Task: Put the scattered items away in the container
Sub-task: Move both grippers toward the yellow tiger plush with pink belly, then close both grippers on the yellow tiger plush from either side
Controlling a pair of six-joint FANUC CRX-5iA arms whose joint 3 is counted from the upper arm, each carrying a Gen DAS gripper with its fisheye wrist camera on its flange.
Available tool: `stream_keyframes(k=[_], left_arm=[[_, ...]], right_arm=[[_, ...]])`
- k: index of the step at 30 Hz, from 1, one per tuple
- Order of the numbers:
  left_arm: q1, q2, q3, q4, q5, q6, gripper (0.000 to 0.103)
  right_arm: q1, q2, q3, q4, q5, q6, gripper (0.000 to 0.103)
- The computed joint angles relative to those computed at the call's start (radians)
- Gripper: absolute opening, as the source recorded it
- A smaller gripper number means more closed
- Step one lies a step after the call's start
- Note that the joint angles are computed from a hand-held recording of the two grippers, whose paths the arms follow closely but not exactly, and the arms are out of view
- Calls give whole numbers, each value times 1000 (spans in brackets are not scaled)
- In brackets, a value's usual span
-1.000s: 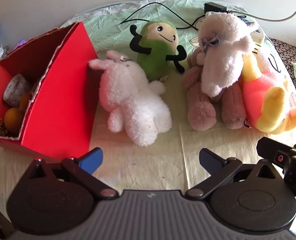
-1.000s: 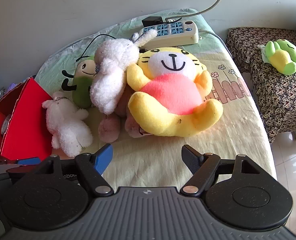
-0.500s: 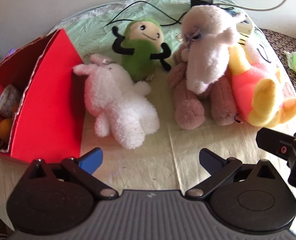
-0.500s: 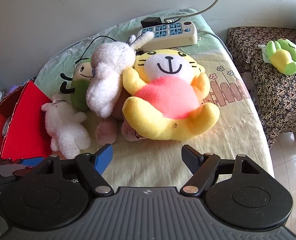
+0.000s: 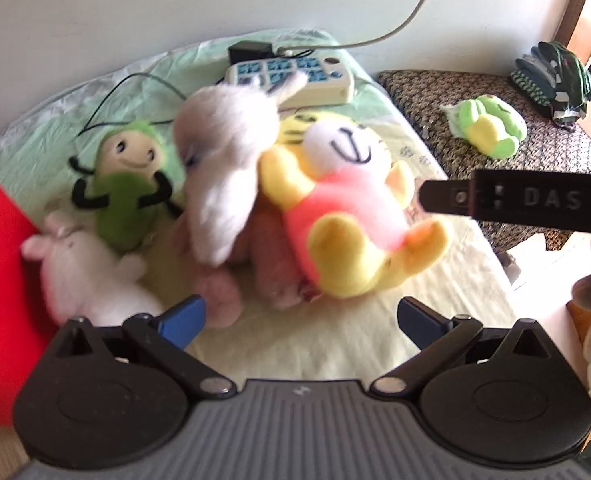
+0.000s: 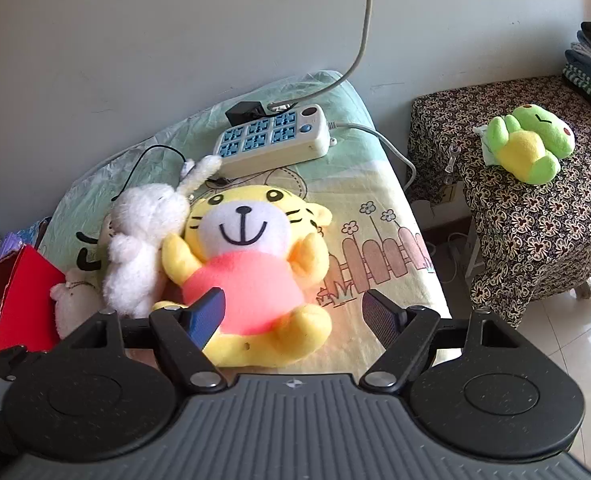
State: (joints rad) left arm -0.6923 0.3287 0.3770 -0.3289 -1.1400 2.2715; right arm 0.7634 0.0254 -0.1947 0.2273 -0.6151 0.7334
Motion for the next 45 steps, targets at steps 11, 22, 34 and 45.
stream_keyframes(k=[11,22,34,45], left_arm=[[68,74,18,104,75,-53,80],[114,43,-86,220,199,-142,65],[88,31,-84,284,228,-239,50],[38,-59,-122,234,257,-246,50]], right_arm=[[-218,204,322,-657,-156,545,79],[-360,350,463,-1078,-274,823,91],[-358,215,341,-1044,-202,800,60],[-220,6,144,-772,6,605,62]])
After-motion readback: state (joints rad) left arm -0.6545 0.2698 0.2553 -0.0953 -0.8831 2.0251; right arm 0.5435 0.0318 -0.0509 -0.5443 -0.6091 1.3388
